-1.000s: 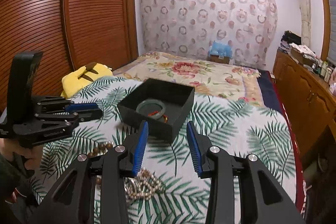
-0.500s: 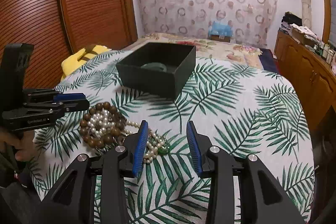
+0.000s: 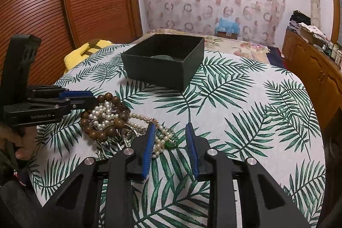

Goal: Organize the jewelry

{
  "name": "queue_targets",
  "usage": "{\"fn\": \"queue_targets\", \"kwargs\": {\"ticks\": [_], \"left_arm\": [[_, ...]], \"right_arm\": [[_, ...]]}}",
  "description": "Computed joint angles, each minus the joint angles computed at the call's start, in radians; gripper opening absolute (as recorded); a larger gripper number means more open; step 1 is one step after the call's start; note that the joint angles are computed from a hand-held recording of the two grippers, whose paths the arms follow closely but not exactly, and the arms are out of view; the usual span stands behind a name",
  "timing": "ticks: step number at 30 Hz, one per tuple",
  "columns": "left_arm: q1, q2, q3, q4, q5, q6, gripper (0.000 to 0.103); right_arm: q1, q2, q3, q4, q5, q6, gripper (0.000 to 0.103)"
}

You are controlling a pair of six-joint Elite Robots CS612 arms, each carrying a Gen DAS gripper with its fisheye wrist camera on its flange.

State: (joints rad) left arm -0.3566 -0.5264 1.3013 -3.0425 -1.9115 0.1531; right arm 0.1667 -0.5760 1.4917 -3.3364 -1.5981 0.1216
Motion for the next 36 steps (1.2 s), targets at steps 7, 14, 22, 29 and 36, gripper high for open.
{"fn": "queue_targets", "kwargs": {"ticks": [7, 14, 22, 29, 36], "left_arm": [[0.001, 0.009, -0.01, 0.01, -0.008, 0.008, 0.019], [-0.001, -0.004, 0.021, -0.054, -0.002, 0.015, 0.012], [0.01, -0.042, 0.066, -0.188, -0.016, -0.02, 0.012], [0.018, -0.062, 0.095, -0.252, -0.021, -0.031, 0.012], [0.023, -0.066, 0.1, -0.276, -0.023, -0.04, 0.012]], "right_arm": [[-0.002, 0.001, 0.002, -0.001, 0.008, 0.003, 0.032], [0.001, 0.004, -0.002, 0.005, 0.012, -0.002, 0.032], [0.004, 0.0, 0.0, 0.013, 0.02, -0.016, 0.031], [0.005, -0.004, 0.008, 0.02, 0.02, -0.026, 0.03], [-0.002, -0.007, 0.017, 0.031, 0.018, -0.016, 0.03]]}}
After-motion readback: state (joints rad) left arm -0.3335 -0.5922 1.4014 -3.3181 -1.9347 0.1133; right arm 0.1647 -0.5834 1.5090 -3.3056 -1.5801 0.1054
